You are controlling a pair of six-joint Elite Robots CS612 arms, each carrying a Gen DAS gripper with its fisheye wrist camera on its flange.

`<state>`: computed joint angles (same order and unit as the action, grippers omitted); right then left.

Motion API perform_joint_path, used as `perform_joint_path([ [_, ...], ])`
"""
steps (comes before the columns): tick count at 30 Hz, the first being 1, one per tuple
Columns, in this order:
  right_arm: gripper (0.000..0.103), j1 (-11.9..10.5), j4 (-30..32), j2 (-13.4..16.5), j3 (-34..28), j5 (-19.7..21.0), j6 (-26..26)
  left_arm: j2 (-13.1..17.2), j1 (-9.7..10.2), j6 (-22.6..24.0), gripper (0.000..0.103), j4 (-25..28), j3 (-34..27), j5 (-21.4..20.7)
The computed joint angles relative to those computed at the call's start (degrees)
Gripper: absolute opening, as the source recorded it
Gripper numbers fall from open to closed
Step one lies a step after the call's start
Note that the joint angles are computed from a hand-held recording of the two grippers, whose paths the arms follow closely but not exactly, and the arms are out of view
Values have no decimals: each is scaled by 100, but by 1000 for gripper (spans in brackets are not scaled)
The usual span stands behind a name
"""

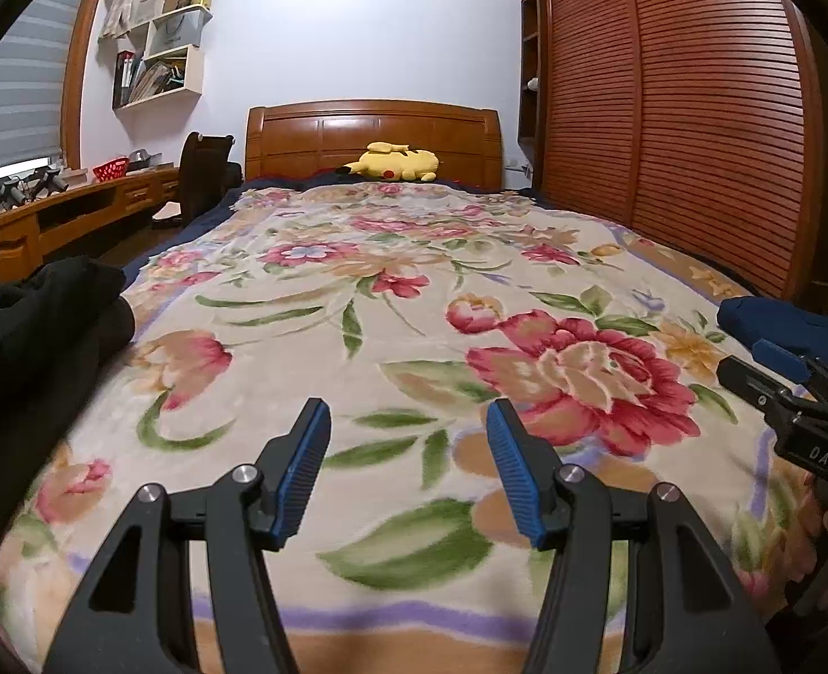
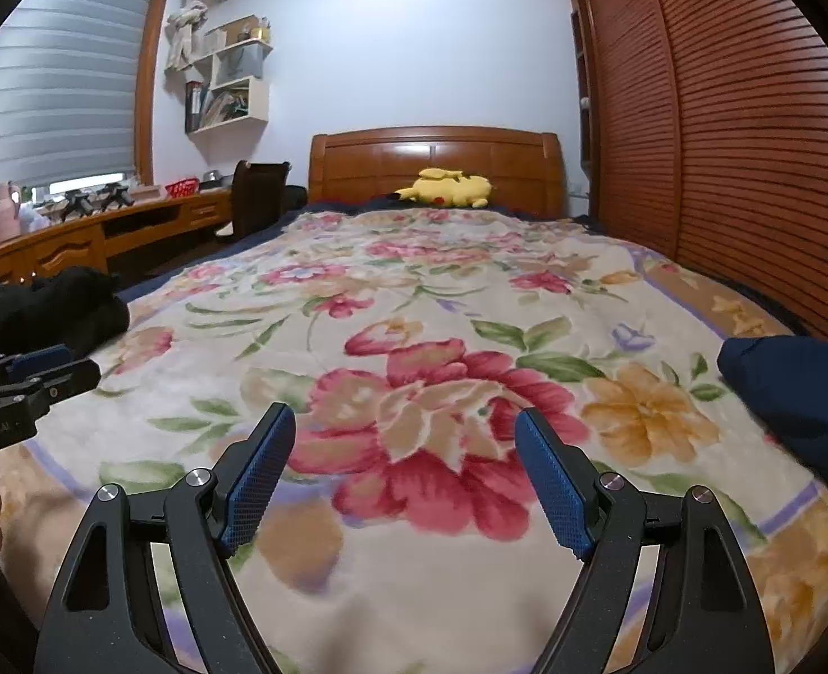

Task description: Fold large clothes

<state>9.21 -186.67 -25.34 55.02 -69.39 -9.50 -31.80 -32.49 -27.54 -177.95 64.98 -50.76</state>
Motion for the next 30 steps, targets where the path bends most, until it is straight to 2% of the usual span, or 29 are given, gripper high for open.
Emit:
perform_joint_path([
  [30, 82, 8, -240, 11, 8, 2, 52, -1, -14, 101, 57, -41, 12, 44],
])
